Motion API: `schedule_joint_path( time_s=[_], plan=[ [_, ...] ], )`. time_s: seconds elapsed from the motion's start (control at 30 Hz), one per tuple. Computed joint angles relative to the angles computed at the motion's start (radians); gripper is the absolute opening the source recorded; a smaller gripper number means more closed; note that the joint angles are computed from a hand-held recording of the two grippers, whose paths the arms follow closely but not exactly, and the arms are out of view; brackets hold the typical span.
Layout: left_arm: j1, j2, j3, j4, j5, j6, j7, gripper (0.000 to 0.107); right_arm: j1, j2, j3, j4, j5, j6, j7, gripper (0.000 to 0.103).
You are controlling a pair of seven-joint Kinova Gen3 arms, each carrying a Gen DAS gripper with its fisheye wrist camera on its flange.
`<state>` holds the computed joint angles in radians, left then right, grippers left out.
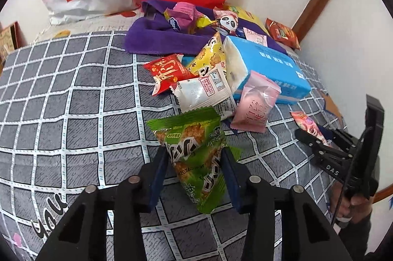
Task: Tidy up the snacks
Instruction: 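Lift the green bag with the left gripper while the right gripper lifts the pink stick packet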
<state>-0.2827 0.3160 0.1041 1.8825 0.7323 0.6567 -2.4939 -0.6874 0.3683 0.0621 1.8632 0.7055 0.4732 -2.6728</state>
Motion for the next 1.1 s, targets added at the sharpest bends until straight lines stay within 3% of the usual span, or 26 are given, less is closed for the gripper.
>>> schedule_joint_path(
  time_s=[0.13,0.3,0.5,0.6,1.0,1.1],
  plan=[
    [0.001,0.022,0.002,-0.003,0.006,-0.01,0.003,0.053,0.011,0.013,0.0,-0.017,-0.03,-0.004,-0.007,0.047],
    [-0.006,0.031,0.021,0.009,0.046,-0.04,-0.01,0.055,0.01,0.012,0.009,-0.011,-0.038,-0.023,-0.013,0.048],
    [0.0,0.022,0.051,0.046,0.083,-0.137,-0.037,0.052,0.002,0.014,0.016,-0.012,-0.04,-0.022,-0.014,0.046],
    [-0.013,0.022,0.052,0.042,0.087,-0.115,-0.041,0.048,-0.009,0.011,0.03,-0.006,-0.029,-0.026,-0.034,0.028],
    [-0.02,-0.044,0.006,0.052,0.112,-0.02,-0.062,0.046,-0.003,-0.033,-0.007,-0.015,-0.036,0.037,-0.045,0.026],
    [-0.018,-0.063,-0.009,0.052,0.123,0.011,-0.074,0.046,-0.039,-0.055,0.001,-0.006,0.029,0.061,-0.122,0.026]
  ],
)
